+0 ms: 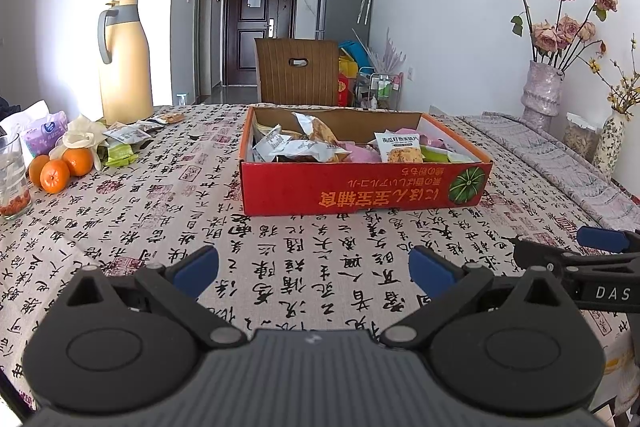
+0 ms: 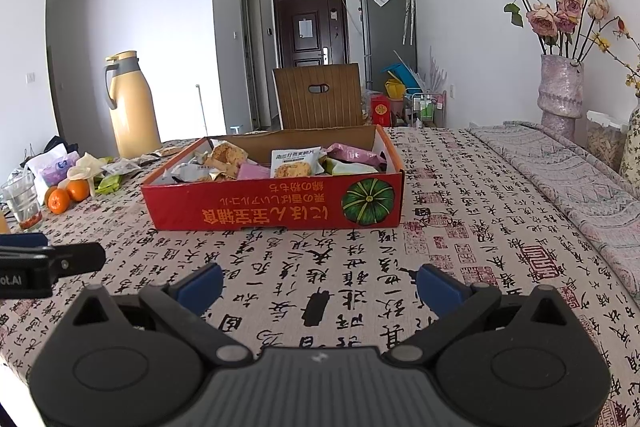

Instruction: Organize snacks

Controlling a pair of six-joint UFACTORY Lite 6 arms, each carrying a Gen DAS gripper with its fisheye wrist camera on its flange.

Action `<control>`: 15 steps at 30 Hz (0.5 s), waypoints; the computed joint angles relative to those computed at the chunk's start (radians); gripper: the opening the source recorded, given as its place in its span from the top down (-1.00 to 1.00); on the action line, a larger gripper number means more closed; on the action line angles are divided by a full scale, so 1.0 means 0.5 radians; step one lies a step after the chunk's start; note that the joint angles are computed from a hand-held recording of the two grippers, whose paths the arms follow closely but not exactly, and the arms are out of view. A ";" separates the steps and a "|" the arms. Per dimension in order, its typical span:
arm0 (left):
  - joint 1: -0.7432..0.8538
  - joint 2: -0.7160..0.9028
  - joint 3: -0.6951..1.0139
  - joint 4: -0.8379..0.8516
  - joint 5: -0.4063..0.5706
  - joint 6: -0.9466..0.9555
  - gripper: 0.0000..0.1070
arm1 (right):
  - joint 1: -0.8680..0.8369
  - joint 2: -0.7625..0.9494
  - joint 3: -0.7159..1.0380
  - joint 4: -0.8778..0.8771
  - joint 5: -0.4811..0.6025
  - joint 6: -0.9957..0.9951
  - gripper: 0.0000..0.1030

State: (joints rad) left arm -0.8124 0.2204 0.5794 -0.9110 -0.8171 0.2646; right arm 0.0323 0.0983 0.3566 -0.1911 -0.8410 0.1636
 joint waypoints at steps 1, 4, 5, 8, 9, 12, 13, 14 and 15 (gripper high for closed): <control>0.000 0.000 0.000 0.000 0.000 0.000 -0.93 | 0.000 0.001 0.000 0.000 0.000 0.000 -1.00; -0.003 0.000 -0.003 0.000 -0.002 -0.006 -0.93 | -0.001 0.001 0.004 -0.002 0.003 0.001 -1.00; -0.004 0.001 -0.003 -0.001 -0.001 -0.005 -0.93 | 0.000 -0.001 -0.001 0.000 0.002 0.000 -1.00; -0.004 0.000 -0.004 0.001 -0.001 -0.006 -0.93 | -0.001 0.000 -0.001 0.001 0.002 -0.001 -1.00; -0.004 0.000 -0.004 0.001 -0.001 -0.006 -0.93 | -0.008 0.007 -0.006 -0.006 -0.009 0.000 -1.00; -0.008 0.002 -0.005 -0.003 -0.006 -0.008 -0.93 | -0.008 0.006 -0.006 -0.006 -0.007 -0.001 -1.00; -0.009 0.003 -0.006 -0.002 -0.006 -0.010 -0.93 | -0.008 0.006 -0.006 -0.006 -0.007 -0.001 -1.00; -0.004 0.002 -0.003 0.003 -0.001 -0.008 -0.93 | -0.009 0.002 -0.013 -0.006 -0.010 -0.002 -1.00; -0.007 0.003 -0.005 0.000 -0.003 -0.010 -0.93 | -0.009 0.005 -0.006 -0.007 -0.006 0.000 -1.00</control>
State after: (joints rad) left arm -0.8161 0.2217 0.5769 -0.9109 -0.8185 0.2594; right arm 0.0280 0.1009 0.3538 -0.1946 -0.8440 0.1637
